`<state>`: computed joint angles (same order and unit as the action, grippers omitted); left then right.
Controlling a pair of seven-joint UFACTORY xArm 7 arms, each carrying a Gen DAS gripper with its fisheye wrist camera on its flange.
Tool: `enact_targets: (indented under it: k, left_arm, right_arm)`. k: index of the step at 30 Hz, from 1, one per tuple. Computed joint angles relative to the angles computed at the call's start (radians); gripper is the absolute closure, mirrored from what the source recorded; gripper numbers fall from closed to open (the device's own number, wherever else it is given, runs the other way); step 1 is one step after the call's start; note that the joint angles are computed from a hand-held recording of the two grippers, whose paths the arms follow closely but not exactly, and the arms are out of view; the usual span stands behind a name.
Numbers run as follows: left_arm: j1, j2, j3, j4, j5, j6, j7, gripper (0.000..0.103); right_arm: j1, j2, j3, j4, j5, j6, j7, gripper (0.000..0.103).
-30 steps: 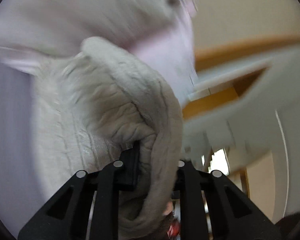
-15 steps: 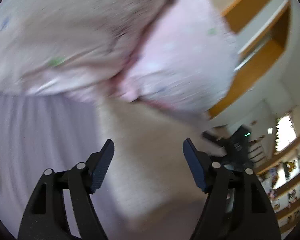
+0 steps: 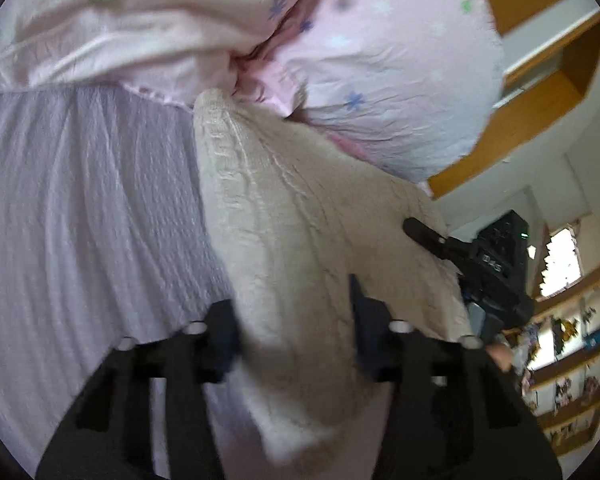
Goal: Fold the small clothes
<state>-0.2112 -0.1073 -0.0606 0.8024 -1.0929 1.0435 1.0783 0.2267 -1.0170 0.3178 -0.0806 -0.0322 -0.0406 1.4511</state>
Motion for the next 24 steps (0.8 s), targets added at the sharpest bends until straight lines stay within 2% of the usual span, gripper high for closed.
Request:
enact_targets:
  k: [2, 3, 5, 7, 9, 11, 13, 15, 16, 17, 18, 19, 20, 21, 23, 24]
  left_arm:
    - [0.030, -0.030, 0.035, -0.001, 0.026, 0.064, 0.039, 0.064]
    - [0.047, -0.074, 0.051, -0.030, 0.038, 0.060, 0.076, 0.064]
    - [0.085, -0.151, 0.096, -0.080, 0.070, 0.056, 0.148, 0.064]
    - [0.108, -0.184, 0.119, -0.105, 0.101, 0.022, 0.183, 0.062]
    - [0.125, -0.217, 0.124, -0.138, 0.142, -0.053, 0.203, 0.057]
    - [0.123, -0.253, 0.132, -0.173, 0.140, -0.114, 0.206, 0.052]
    - [0.106, -0.350, 0.155, -0.245, 0.076, -0.214, 0.288, 0.049]
    - [0.062, -0.450, 0.171, -0.304, 0.022, -0.260, 0.355, 0.040]
    - [0.041, -0.488, 0.186, -0.325, 0.011, -0.250, 0.375, 0.037]
    - [0.024, -0.515, 0.197, -0.340, 0.013, -0.236, 0.384, 0.034]
    - [0.006, -0.538, 0.196, -0.354, 0.022, -0.225, 0.387, 0.032]
    - [-0.009, -0.551, 0.190, -0.366, 0.034, -0.226, 0.389, 0.031]
    - [-0.021, -0.557, 0.186, -0.376, 0.042, -0.233, 0.389, 0.031]
    - [-0.038, -0.550, 0.176, -0.384, 0.044, -0.251, 0.388, 0.031]
    - [-0.063, -0.528, 0.157, -0.385, 0.060, -0.268, 0.347, 0.032]
    - [-0.070, -0.519, 0.168, -0.384, 0.071, -0.264, 0.345, 0.032]
  right_arm:
    - [-0.005, 0.092, 0.010, 0.017, -0.010, -0.147, -0.014, 0.067]
    - [0.004, 0.191, 0.004, 0.050, -0.019, -0.235, -0.039, 0.068]
    - [0.018, 0.361, 0.010, 0.146, -0.036, -0.289, -0.098, 0.068]
    - [0.013, 0.475, 0.044, 0.251, -0.047, -0.240, -0.159, 0.066]
    - [0.018, 0.514, 0.061, 0.334, -0.050, -0.101, -0.211, 0.049]
    - [-0.051, 0.408, 0.163, 0.340, -0.019, 0.052, -0.172, 0.037]
    - [-0.098, 0.276, 0.239, 0.301, -0.017, 0.095, -0.087, 0.035]
    - [-0.091, 0.187, 0.250, 0.275, -0.032, 0.113, -0.041, 0.035]
    - [-0.064, 0.182, 0.220, 0.276, -0.069, 0.129, -0.030, 0.035]
    - [-0.052, 0.219, 0.207, 0.298, -0.085, 0.138, -0.049, 0.038]
    - [-0.048, 0.298, 0.196, 0.343, -0.089, 0.148, -0.109, 0.069]
    - [-0.072, 0.375, 0.220, 0.407, -0.096, 0.179, -0.153, 0.090]
    - [-0.108, 0.411, 0.250, 0.464, -0.145, 0.252, -0.162, 0.091]
    - [-0.186, 0.410, 0.318, 0.526, -0.234, 0.344, -0.137, 0.091]
    - [-0.268, 0.390, 0.374, 0.579, -0.325, 0.440, -0.103, 0.092]
    - [-0.305, 0.393, 0.391, 0.605, -0.364, 0.493, -0.091, 0.092]
